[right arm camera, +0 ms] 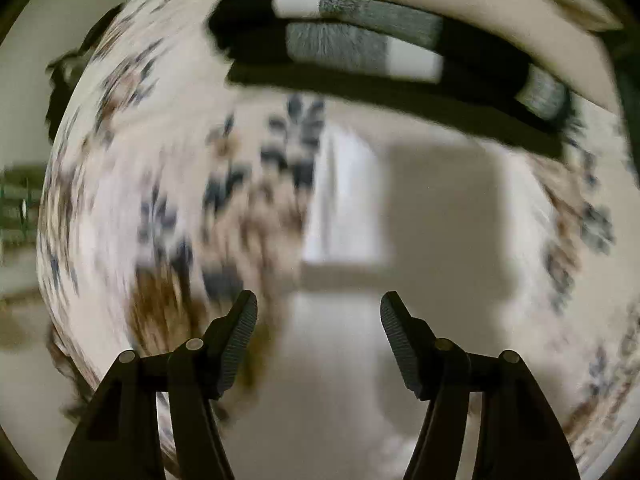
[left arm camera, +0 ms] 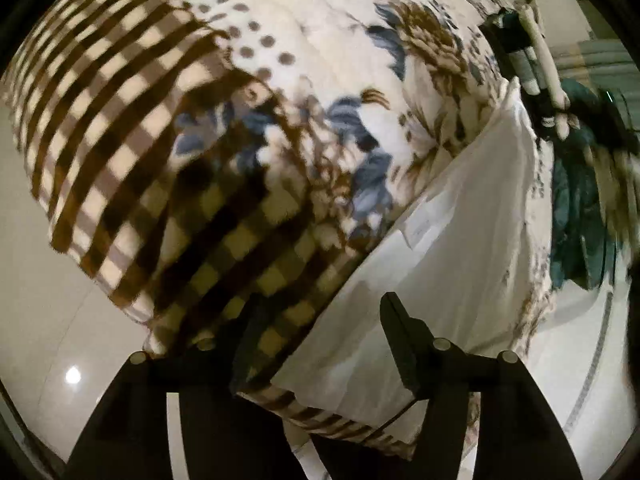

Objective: Fold small clothes

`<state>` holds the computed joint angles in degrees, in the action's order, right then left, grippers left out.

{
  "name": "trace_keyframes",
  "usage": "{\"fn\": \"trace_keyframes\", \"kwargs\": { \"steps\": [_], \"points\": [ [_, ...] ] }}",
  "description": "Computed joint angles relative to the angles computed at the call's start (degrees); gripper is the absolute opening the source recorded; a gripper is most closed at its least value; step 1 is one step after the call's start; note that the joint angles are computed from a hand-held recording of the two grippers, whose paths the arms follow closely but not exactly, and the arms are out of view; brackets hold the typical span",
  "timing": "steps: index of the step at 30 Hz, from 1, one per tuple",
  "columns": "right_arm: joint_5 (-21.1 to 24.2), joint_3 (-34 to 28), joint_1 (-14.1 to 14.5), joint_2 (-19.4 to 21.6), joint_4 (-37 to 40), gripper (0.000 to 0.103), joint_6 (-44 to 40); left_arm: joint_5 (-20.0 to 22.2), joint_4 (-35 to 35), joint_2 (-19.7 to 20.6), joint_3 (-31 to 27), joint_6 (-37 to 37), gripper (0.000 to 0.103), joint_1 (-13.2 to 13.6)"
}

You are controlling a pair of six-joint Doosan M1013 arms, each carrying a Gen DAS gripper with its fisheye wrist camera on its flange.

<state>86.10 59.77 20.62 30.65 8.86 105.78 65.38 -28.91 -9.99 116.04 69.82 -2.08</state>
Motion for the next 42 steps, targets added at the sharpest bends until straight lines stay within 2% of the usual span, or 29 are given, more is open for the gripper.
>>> {"fn": "trace_keyframes", "kwargs": {
  "steps": [2,6,9,12,15,17,20,23,25,30,32,33,35,38,40,42],
  "points": [
    [0.16,7.35,0.26,-5.14,1.53,0.066,0.66,1.39,0.64,1.52,-1.1,2.07,0.056,-0.96],
    [0.19,25.07,0.49,-15.18,10.48,0.066,7.08,3.95,2.97,4.69,-3.2,5.28,0.056,-3.75],
    [-2.07,36.77,1.91,-20.62,16.4,0.066,12.9,5.64,5.59,6.27,-4.37,6.06,0.056,-6.2],
    [-5.15,43.67,4.34,-23.75,19.81,0.064,14.52,7.54,8.57,7.33,-4.75,6.06,0.056,-8.79],
    [-6.22,46.53,7.39,-25.27,20.31,0.062,14.4,11.21,11.6,7.73,-5.36,5.91,0.056,-10.73],
    [-6.0,47.46,7.69,-26.11,22.6,0.061,13.5,13.74,12.12,7.47,-6.96,5.19,0.056,-11.06],
    [-8.46,47.61,4.48,-28.85,23.88,0.061,13.31,14.49,12.02,7.41,-12.02,5.4,0.056,-11.39],
    [-12.76,45.75,-0.71,-30.68,22.0,0.061,12.76,11.3,9.76,10.42,-18.97,8.37,0.058,-11.24],
    [-14.75,43.94,-3.85,-30.34,20.54,0.061,12.4,8.22,6.64,14.16,-23.34,11.41,0.066,-10.86],
    [-22.48,37.08,-12.45,-24.49,19.77,0.062,8.86,1.0,-1.08,26.42,-33.91,18.58,0.066,-10.14],
    [-25.44,34.38,-15.39,-20.69,23.47,0.062,5.76,1.38,-5.31,32.44,-38.87,21.3,0.066,-9.49],
    [-25.51,32.27,-16.86,-18.35,24.85,0.062,4.67,2.4,-7.6,35.83,-41.85,22.5,0.066,-9.29],
    [-27.37,30.28,-18.39,-15.08,27.66,0.062,3.45,3.84,-8.54,39.78,-45.38,23.51,0.066,-9.11],
    [-27.01,26.46,-19.91,-9.58,31.82,0.062,1.64,7.59,-10.09,45.56,-50.87,23.9,0.066,-8.92],
    [-25.91,24.47,-20.85,-6.99,34.52,0.062,0.31,8.64,-11.91,47.02,-52.3,24.54,0.066,-8.74],
    [-25.49,22.69,-21.06,-5.05,36.61,0.062,-1.19,6.95,-13.37,46.51,-51.76,27.28,0.063,-8.85]
  ]
}}
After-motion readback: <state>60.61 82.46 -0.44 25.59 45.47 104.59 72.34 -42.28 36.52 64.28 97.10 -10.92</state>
